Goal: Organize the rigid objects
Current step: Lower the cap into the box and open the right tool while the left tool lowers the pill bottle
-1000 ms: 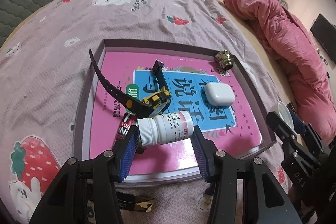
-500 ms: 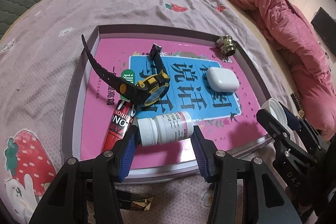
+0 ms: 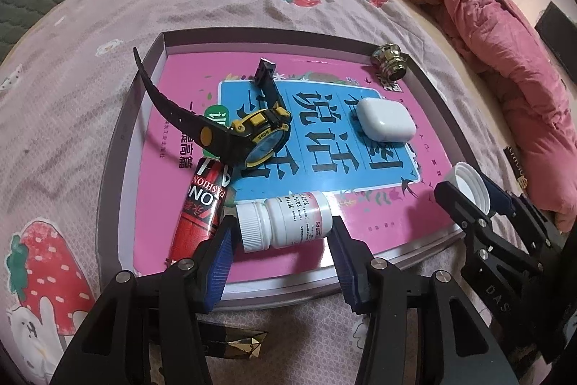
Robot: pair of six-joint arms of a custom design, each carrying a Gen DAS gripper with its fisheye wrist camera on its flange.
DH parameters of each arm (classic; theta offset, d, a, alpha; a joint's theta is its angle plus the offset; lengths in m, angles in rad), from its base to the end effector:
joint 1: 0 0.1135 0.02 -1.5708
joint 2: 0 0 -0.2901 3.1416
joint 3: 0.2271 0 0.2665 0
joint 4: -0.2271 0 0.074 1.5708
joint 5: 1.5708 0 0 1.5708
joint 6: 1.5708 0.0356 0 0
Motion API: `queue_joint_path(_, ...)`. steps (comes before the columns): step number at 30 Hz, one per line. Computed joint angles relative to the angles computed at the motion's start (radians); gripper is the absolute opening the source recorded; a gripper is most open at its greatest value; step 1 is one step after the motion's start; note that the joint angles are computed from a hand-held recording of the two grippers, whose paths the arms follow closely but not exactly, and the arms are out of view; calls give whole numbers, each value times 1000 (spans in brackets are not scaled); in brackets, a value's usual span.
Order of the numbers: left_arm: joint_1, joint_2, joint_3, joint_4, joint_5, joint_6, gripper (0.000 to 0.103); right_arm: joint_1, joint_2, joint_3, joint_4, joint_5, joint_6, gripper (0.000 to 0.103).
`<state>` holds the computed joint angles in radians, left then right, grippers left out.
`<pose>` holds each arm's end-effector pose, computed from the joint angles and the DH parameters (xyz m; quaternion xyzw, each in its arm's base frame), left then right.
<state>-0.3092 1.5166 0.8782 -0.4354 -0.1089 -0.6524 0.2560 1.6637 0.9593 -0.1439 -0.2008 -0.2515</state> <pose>0.2876 -0.0878 0.2005 -0.1785 0.9513 -0.0668 0.2421 0.3422 0.0969 0.1982 -0.2679 0.8920 0.0945 0.3515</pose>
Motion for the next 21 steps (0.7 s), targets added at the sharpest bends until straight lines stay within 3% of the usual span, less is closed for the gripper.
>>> queue_joint_path(21, -12, -6, 4, -17, 0, 12, 52, 14, 60, 61, -63, 53, -8, 50)
